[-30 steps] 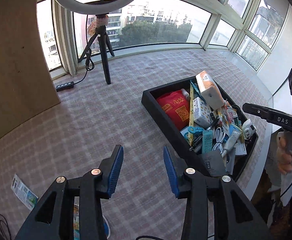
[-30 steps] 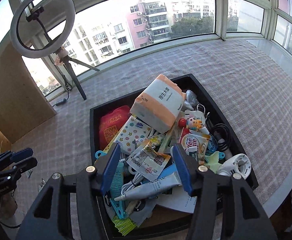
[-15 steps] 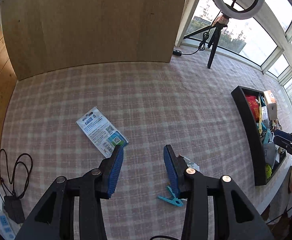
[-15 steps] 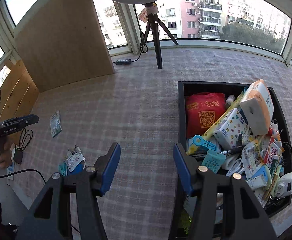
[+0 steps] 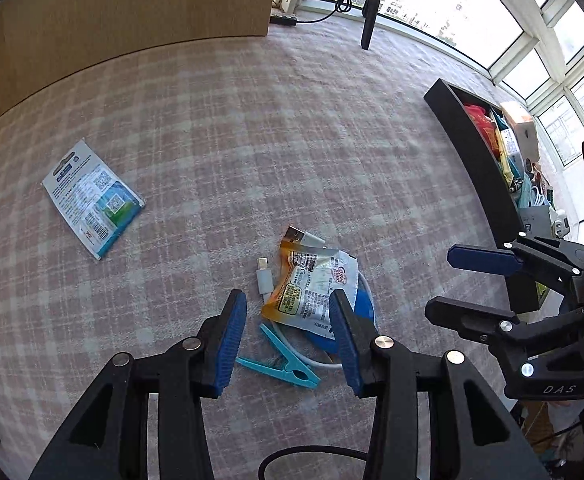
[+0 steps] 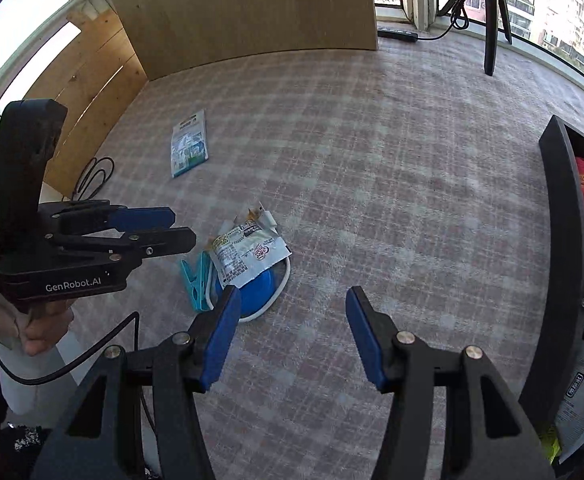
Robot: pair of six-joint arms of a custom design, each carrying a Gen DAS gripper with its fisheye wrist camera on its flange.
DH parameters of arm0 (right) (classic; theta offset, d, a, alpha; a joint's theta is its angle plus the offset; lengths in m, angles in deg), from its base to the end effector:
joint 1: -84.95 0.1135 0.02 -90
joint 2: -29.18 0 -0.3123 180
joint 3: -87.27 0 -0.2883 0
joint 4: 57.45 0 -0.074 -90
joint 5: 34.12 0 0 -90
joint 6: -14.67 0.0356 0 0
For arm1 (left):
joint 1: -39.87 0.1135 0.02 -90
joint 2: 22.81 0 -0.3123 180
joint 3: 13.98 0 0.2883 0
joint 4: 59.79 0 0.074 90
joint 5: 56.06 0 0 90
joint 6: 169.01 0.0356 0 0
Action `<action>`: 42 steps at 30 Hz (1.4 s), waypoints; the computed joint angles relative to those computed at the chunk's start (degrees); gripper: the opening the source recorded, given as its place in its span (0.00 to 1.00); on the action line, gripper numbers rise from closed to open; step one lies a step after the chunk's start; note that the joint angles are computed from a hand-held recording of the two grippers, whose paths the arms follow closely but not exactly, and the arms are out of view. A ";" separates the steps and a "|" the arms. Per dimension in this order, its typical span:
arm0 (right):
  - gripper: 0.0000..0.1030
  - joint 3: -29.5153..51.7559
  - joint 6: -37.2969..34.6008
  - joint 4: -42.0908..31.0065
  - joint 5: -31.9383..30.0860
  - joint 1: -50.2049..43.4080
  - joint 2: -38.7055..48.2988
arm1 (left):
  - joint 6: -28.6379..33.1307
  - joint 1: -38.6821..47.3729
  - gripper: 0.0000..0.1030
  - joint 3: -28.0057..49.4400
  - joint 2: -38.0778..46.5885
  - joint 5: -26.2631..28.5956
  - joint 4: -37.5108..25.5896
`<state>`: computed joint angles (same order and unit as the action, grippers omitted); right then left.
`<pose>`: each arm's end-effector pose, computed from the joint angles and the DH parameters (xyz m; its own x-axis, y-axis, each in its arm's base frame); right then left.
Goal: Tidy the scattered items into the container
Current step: 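Move both tools down to the printed snack packet on the floor, then close both tools on the printed snack packet from opposite sides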
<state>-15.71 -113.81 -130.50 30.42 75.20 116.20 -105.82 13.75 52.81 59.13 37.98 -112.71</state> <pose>0.2988 -0.0358 0.2700 -0.8291 -0.4276 -0.3602 -0.5292 0.8081 0.2588 0.2641 -0.1323 0.2458 -0.9521 -0.0342 -0.3039 0.0374 0.9732 -0.2268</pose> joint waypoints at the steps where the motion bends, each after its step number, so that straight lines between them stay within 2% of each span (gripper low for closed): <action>1: 0.52 -0.27 0.14 0.44 0.43 0.04 0.31 | 0.56 -0.35 0.40 0.65 1.21 -0.07 -0.11; 6: 0.49 -1.02 1.46 1.44 1.48 0.11 2.31 | 2.55 -1.20 0.41 2.80 5.82 0.01 -0.74; 14: 0.43 -0.85 2.25 1.32 1.19 -0.09 4.27 | 3.44 -2.24 0.41 3.47 6.97 -0.21 -0.88; 19: 0.41 -0.95 2.89 1.51 1.63 0.94 4.90 | 3.12 -3.56 0.31 2.85 6.22 -2.03 0.01; 23: 0.40 -1.43 3.46 1.91 1.82 1.76 5.28 | 3.18 -3.37 0.12 2.12 5.15 -2.34 0.34; 26: 0.40 -1.68 3.49 2.22 1.96 2.27 5.33 | 3.03 -2.52 0.10 1.21 4.34 -1.56 0.85; 31: 0.40 -2.85 4.64 3.54 2.16 4.16 5.15 | 0.80 -1.51 0.00 0.16 3.03 -1.53 1.07; 38: 0.40 -3.02 5.04 3.86 1.81 4.71 4.85 | -0.35 2.26 0.00 -2.05 0.19 0.65 1.43; 40: 0.40 -2.88 5.48 4.01 1.87 5.43 4.88 | -1.28 4.84 0.00 -2.54 -0.32 4.28 0.76; 42: 0.40 -3.00 7.05 4.80 1.84 6.95 5.09 | -1.99 6.43 0.12 -2.45 0.34 8.42 0.25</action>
<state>-18.72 -106.76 -125.69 32.26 82.16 121.29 -107.81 20.18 50.37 59.48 46.40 -112.45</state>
